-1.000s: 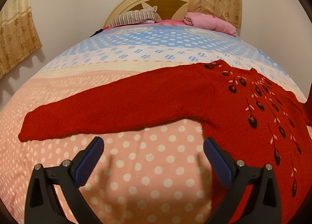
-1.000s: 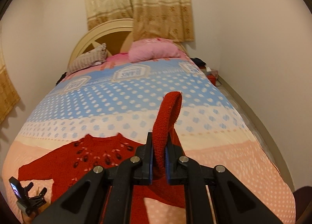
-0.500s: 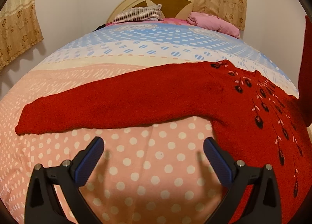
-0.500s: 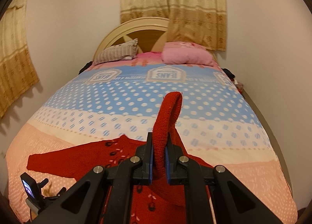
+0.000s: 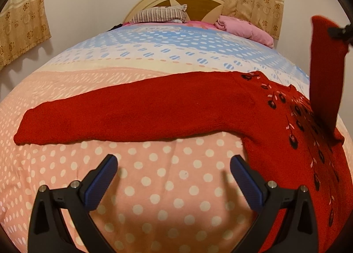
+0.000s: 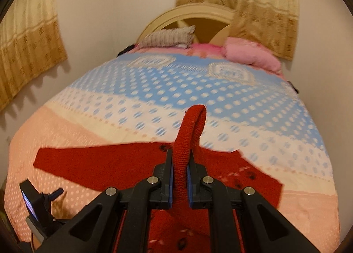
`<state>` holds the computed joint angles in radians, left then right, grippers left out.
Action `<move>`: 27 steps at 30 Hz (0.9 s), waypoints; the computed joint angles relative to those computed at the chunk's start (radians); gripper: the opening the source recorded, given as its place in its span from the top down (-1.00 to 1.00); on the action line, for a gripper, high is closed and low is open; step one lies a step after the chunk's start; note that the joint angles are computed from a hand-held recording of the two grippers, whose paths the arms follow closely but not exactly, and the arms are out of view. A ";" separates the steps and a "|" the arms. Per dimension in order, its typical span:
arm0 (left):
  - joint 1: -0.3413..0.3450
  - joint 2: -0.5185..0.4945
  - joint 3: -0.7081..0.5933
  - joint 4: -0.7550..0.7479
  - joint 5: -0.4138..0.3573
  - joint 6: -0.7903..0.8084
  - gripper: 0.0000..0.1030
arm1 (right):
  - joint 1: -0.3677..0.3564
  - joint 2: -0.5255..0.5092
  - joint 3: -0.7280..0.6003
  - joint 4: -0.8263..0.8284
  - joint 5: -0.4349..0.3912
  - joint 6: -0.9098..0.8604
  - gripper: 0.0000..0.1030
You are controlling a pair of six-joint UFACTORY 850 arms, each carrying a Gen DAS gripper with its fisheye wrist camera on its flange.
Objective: Fold small clothes
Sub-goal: 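Fold the held sleeve across the sweater body with the right tool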
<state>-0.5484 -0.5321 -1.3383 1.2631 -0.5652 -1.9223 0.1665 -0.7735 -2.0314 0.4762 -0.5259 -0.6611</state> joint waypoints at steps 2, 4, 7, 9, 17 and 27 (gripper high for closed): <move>0.001 -0.003 -0.003 -0.010 0.001 0.007 -1.00 | 0.022 -0.019 0.009 -0.016 0.000 0.001 0.83; 0.001 -0.009 -0.012 -0.034 -0.004 0.032 -1.00 | 0.039 -0.038 0.020 -0.018 0.001 -0.003 0.83; 0.008 -0.015 -0.019 -0.064 0.019 0.071 -1.00 | 0.062 -0.087 0.024 0.017 -0.016 -0.048 0.83; 0.015 -0.015 -0.018 -0.085 0.050 0.097 -1.00 | 0.064 -0.125 0.007 0.087 -0.055 -0.092 0.82; 0.038 0.061 0.083 0.162 0.171 -0.209 -0.97 | 0.008 -0.059 0.163 0.279 -0.147 -0.310 0.12; 0.030 -0.081 -0.183 -0.091 0.178 0.224 -0.33 | -0.152 0.144 0.475 0.360 0.028 -0.490 0.12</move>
<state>-0.5182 -0.6134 -1.5215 1.1720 -0.3874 -1.6979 0.0145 -0.6296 -1.5564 0.8366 -0.4979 -1.1508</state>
